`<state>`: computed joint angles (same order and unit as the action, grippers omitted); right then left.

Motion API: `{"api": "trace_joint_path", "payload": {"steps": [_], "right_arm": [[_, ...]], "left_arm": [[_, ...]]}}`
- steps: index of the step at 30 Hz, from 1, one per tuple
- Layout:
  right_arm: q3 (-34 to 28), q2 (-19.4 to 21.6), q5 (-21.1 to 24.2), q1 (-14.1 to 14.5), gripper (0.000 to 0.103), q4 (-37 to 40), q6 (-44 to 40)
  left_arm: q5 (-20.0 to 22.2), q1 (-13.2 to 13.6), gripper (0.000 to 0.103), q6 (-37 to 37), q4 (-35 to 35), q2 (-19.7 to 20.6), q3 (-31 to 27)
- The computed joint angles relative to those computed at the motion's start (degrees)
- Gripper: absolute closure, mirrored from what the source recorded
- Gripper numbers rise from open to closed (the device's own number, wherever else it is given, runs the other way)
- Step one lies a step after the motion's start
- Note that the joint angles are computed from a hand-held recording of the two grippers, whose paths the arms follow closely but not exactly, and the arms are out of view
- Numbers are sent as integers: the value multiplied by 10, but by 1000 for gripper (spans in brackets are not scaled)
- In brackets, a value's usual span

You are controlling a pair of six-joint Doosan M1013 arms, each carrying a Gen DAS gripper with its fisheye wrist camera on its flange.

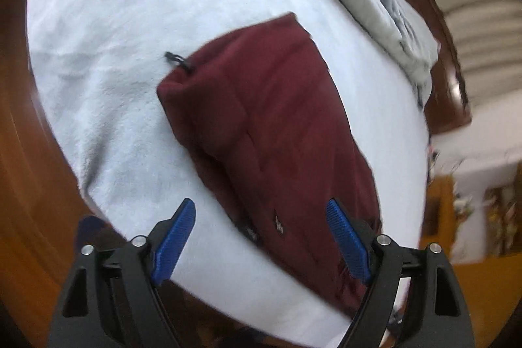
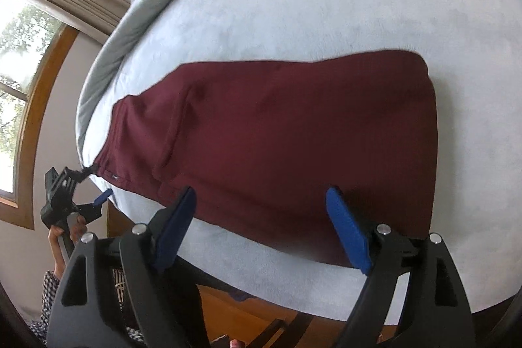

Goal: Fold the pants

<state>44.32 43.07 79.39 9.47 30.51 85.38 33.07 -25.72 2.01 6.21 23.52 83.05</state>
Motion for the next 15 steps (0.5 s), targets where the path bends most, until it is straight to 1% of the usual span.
{"api": "trace_joint_path", "payload": {"steps": [3,7,9,11,12,13,14,15], "right_arm": [[7,0,0,-2,22,-4,0],[9,0,-2,-2,22,-7,-4],[7,2,0,0,22,-9,-3],[5,4,1,0,22,-11,-5],[5,4,0,0,22,-11,-6],[7,3,-2,0,22,-12,-8],[8,2,-3,0,22,-12,-10],[9,2,-4,0,22,-12,-11]], "left_arm": [[-25,7,21,-19,-6,1,13],[-47,11,22,-33,-20,14,9],[-70,12,26,-42,-21,16,13],[-66,10,27,-45,-20,22,-2],[-88,11,28,-38,-23,21,-1],[-127,10,28,-34,-23,20,6],[-196,9,28,-28,-14,13,22],[-246,8,31,-21,-3,8,33]]}}
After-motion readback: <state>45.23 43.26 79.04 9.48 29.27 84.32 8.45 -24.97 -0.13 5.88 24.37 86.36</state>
